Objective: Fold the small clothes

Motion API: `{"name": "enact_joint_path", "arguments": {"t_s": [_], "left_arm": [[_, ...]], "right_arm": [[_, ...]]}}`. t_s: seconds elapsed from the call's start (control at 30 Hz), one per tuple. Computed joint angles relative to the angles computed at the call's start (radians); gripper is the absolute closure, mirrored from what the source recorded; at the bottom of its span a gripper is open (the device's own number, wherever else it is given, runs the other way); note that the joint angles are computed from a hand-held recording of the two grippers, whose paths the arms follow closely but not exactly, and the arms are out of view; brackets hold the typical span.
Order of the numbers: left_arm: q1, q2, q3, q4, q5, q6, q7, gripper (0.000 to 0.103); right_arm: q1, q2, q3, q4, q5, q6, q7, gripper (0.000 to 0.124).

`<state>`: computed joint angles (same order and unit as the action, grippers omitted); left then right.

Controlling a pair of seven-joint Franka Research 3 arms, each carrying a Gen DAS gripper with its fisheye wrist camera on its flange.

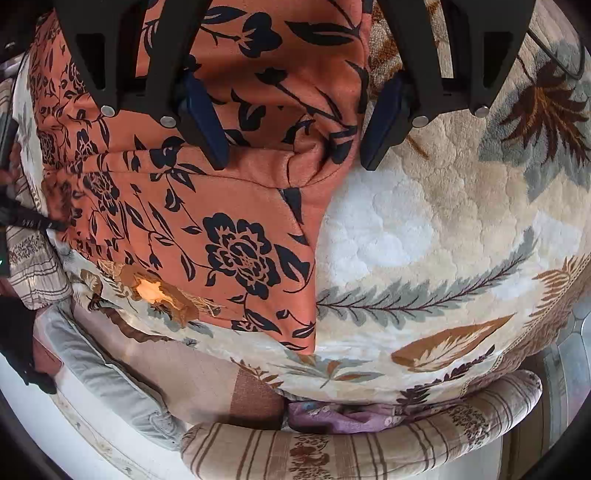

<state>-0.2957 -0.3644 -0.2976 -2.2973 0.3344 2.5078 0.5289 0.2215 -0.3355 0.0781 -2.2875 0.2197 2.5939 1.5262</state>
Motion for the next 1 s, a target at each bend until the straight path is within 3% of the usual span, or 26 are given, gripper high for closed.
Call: {"name": "enact_joint_path", "arguments": {"t_s": [0.1,0.2,0.27,0.3,0.33,0.37,0.43,0.5,0.57,0.6,0.67,0.77,0.9,0.97,1.0], "left_arm": [[0.003,-0.001,0.001,-0.009,0.003,0.023,-0.009,0.029],[0.001,0.003,0.004,0.002,-0.005,0.013,-0.003,0.029],[-0.003,-0.002,0.008,0.015,-0.021,-0.005,-0.002,0.029],[0.000,-0.012,0.007,0.014,-0.020,0.003,-0.011,0.029],[0.006,-0.024,0.004,0.010,-0.009,0.026,-0.023,0.029],[0.012,-0.027,0.000,0.013,0.002,0.034,-0.029,0.028],[0.029,-0.003,-0.020,0.050,0.036,-0.005,-0.040,0.027],[0.028,0.064,-0.027,0.120,0.036,-0.122,-0.025,0.027],[0.009,0.134,-0.012,0.181,-0.008,-0.235,0.020,0.025],[0.011,0.134,-0.022,0.181,0.038,-0.235,-0.005,0.024],[0.001,0.150,-0.024,0.210,0.057,-0.280,-0.005,0.024],[-0.011,0.138,-0.005,0.209,0.027,-0.269,-0.009,0.024],[-0.011,0.155,-0.002,0.220,0.042,-0.297,0.001,0.024],[-0.008,0.143,0.007,0.206,0.026,-0.269,-0.019,0.024],[-0.006,0.133,0.012,0.202,0.017,-0.250,-0.027,0.025]], "right_arm": [[-0.039,-0.036,0.045,-0.006,-0.092,0.057,0.057,0.113],[-0.092,0.028,0.087,0.019,-0.195,0.026,0.178,0.107],[-0.068,0.065,0.067,0.031,-0.179,-0.031,0.203,0.100],[-0.058,0.036,0.059,-0.008,-0.180,0.018,0.213,0.097],[-0.048,0.009,0.048,-0.033,-0.167,0.043,0.209,0.083],[-0.043,-0.015,0.040,-0.048,-0.154,0.053,0.214,0.059],[-0.057,-0.078,0.045,-0.094,-0.153,0.112,0.256,0.055],[0.002,-0.121,-0.005,-0.114,-0.061,0.157,0.202,0.055],[0.154,-0.138,-0.128,-0.113,0.137,0.175,0.037,0.053],[0.236,-0.124,-0.202,-0.086,0.253,0.137,-0.066,0.053],[0.298,-0.063,-0.281,-0.027,0.381,0.017,-0.168,0.053],[0.225,0.041,-0.266,0.018,0.328,-0.089,-0.035,0.057],[0.230,-0.024,-0.245,-0.025,0.532,0.021,-0.243,0.054],[0.156,0.026,-0.184,0.001,0.433,0.028,-0.165,0.039],[0.102,0.059,-0.146,0.021,0.341,-0.011,-0.078,0.039]]}}
